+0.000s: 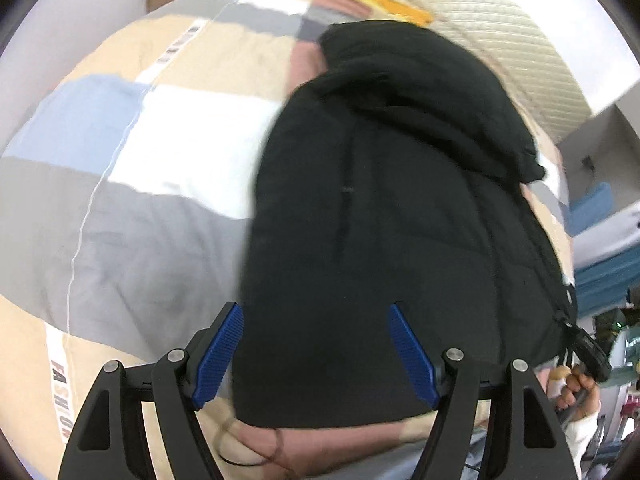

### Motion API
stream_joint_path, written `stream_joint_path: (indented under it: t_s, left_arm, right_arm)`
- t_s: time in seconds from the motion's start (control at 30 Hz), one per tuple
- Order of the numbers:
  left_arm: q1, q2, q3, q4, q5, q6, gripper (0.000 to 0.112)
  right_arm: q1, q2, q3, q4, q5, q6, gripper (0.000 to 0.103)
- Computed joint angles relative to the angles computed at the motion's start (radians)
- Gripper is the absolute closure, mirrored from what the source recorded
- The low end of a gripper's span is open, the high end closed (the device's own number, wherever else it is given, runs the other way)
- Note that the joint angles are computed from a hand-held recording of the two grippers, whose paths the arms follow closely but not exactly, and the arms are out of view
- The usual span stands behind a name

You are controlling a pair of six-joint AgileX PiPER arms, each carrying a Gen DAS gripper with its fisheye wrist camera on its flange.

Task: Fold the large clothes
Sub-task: 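Lift the gripped hem with both tools and fold it toward the hood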

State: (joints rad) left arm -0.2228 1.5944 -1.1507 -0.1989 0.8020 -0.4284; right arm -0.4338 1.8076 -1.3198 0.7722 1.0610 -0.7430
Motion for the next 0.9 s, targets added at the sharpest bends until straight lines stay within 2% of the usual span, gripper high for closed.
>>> stream_joint_path:
  t_s: [0.1,0.17,0.23,0.3,0.37,0.47,0.7,0.8,0.9]
  left_arm:
    - [0.077,0.035,0.023,-0.113,0.004,0.118,0.038]
    - [0.097,0.071,0.016,-0.088,0.041,0.086,0.037]
    - [0.116,0.094,0.018,-0.116,0.053,0.108,0.029]
    - [0.146,0.117,0.023,-0.181,0.062,0.161,0.028]
    - [0.158,0.129,0.024,-0.217,0.066,0.187,0.027]
    - [0.174,0.143,0.026,-0.286,0.078,0.253,0.026]
    - [0.186,0.219,0.023,-0.51,0.086,0.439,0.026]
    - [0.198,0.255,0.021,-0.655,0.103,0.598,0.026]
    - [0.209,0.289,0.0,-0.671,0.105,0.628,0.026]
  right_arm:
    - [0.0,0.018,-0.012,-0.012,0.001,0.026,0.087]
    - [0.002,0.032,-0.017,-0.026,-0.004,0.054,0.083]
    - [0.009,0.035,-0.019,-0.046,-0.017,0.085,0.081]
    - [0.014,0.039,-0.021,-0.062,-0.03,0.112,0.071]
    - [0.015,0.05,-0.027,-0.068,-0.026,0.132,0.049]
    - [0.016,0.057,-0.027,-0.075,-0.022,0.148,0.031]
    - [0.014,0.085,-0.05,-0.086,0.01,0.175,0.027]
    - [-0.005,0.126,-0.067,-0.081,0.035,0.226,0.023]
    - [-0.032,0.181,-0.087,-0.111,0.04,0.343,0.021]
